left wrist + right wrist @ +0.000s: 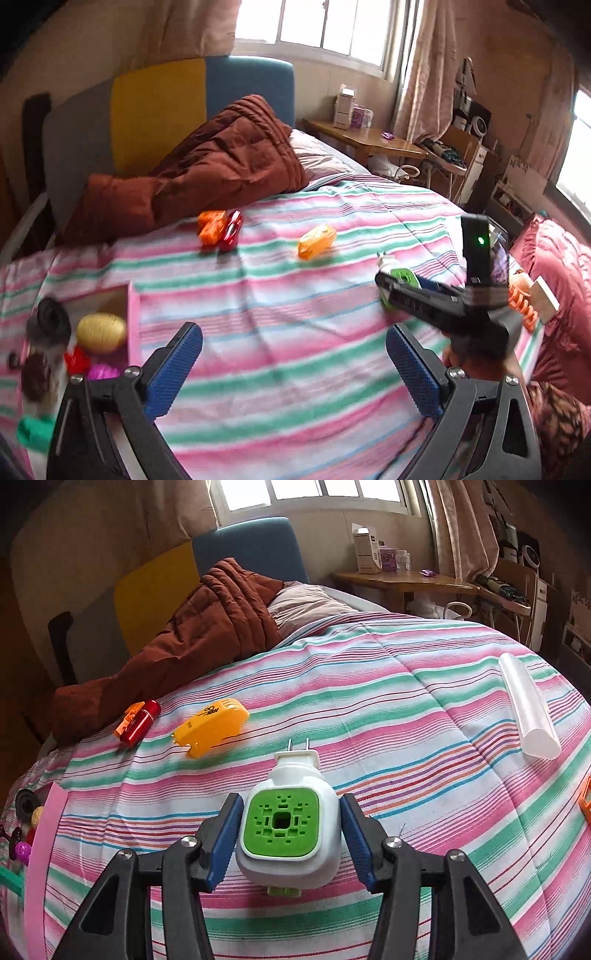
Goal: Organize rigid objects
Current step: 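Grasp the white-green plug-in device with the right tool, then grasp the yellow rectangular gadget with the left tool while the right tool holds the white device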
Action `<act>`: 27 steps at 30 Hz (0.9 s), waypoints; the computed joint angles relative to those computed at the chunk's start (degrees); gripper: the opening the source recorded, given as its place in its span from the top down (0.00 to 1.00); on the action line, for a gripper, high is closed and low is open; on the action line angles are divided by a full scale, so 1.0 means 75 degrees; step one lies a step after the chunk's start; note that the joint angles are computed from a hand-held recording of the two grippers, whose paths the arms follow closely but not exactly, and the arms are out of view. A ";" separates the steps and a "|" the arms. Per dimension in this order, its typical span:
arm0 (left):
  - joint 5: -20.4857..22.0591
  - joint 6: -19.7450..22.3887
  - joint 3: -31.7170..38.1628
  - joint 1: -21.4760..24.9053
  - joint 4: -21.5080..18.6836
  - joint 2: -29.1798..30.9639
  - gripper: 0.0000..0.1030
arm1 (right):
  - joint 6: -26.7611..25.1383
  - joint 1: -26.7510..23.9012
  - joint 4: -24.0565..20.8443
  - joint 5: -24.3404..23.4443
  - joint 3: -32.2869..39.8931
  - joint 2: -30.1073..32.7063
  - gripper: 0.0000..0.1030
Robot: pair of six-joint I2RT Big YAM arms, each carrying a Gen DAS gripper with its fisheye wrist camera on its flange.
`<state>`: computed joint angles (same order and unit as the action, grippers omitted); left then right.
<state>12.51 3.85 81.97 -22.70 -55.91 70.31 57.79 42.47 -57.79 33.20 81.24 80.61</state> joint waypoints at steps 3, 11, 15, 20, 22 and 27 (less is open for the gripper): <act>-0.0339 0.0026 0.0586 -0.0317 0.0090 0.0793 0.01 | 0.0116 -0.0079 0.0045 -0.0189 -0.0089 0.0004 0.49; -0.1174 0.0599 0.2130 -0.0868 -0.0036 0.2720 0.01 | 0.0340 -0.0112 0.0478 -0.0249 -0.0454 -0.0220 0.49; -0.1485 0.0884 0.2639 -0.1005 0.0037 0.3336 0.01 | 0.0387 -0.0113 0.0618 -0.0237 -0.0556 -0.0289 0.49; -0.1569 0.0938 0.3013 -0.1052 0.0188 0.3803 0.01 | 0.0434 -0.0123 0.0794 -0.0243 -0.0680 -0.0369 0.48; -0.1413 0.0864 0.3133 -0.1018 0.0165 0.3946 0.01 | 0.0454 -0.0121 0.0826 -0.0235 -0.0703 -0.0384 0.48; -0.1177 0.0770 0.3105 -0.1010 0.0395 0.4030 0.02 | 0.0502 -0.0103 0.0895 -0.0216 -0.0744 -0.0414 0.48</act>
<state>3.68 9.63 105.25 -30.28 -52.94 100.53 61.56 41.70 -51.08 31.58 75.66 77.51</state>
